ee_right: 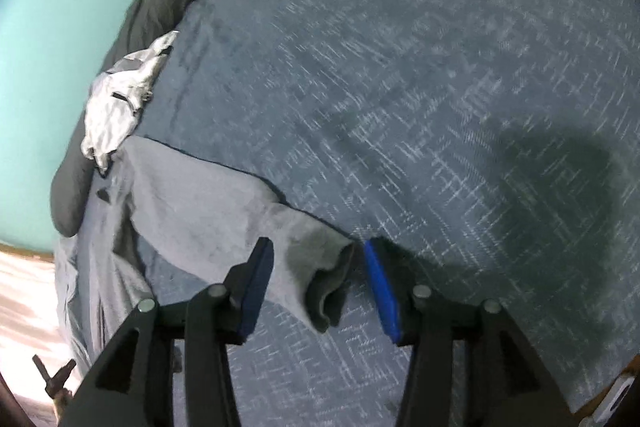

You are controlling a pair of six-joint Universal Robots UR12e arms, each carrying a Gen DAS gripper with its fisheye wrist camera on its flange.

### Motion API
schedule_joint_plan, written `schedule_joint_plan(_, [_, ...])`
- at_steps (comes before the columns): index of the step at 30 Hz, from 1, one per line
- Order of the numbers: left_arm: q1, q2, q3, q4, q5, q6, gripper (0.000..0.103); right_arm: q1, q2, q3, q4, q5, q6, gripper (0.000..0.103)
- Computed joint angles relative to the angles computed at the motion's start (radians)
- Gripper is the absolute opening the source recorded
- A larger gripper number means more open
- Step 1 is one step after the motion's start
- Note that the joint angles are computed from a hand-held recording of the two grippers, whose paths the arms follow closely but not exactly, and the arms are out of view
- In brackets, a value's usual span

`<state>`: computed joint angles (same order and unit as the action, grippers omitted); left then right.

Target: Fold clothes

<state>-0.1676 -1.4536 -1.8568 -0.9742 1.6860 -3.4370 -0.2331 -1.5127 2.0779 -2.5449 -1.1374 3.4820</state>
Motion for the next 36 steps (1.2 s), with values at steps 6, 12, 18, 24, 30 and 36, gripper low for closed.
schedule_joint_plan(6, [-0.003, -0.009, 0.007, -0.008, 0.000, 0.005, 0.019, -0.009, 0.002, 0.025, -0.053, -0.017, 0.018, 0.022])
schedule_joint_plan(12, [-0.013, -0.018, 0.009, -0.009, -0.008, 0.014, 0.019, -0.009, -0.009, 0.046, -0.111, -0.067, 0.013, 0.001])
schedule_joint_plan(18, [-0.017, -0.020, 0.007, -0.011, -0.009, 0.015, 0.019, -0.007, -0.028, 0.050, -0.196, -0.155, 0.014, 0.000])
schedule_joint_plan(24, [-0.012, -0.014, -0.001, -0.004, -0.017, 0.010, 0.019, -0.039, -0.021, 0.041, -0.176, -0.052, 0.047, 0.002])
schedule_joint_plan(30, [-0.013, -0.012, -0.005, -0.009, -0.018, 0.017, 0.019, -0.046, 0.002, 0.041, -0.123, 0.050, 0.078, 0.027])
schedule_joint_plan(36, [-0.012, -0.012, -0.005, -0.010, -0.016, 0.011, 0.019, -0.023, 0.011, 0.034, -0.116, 0.044, 0.061, 0.039])
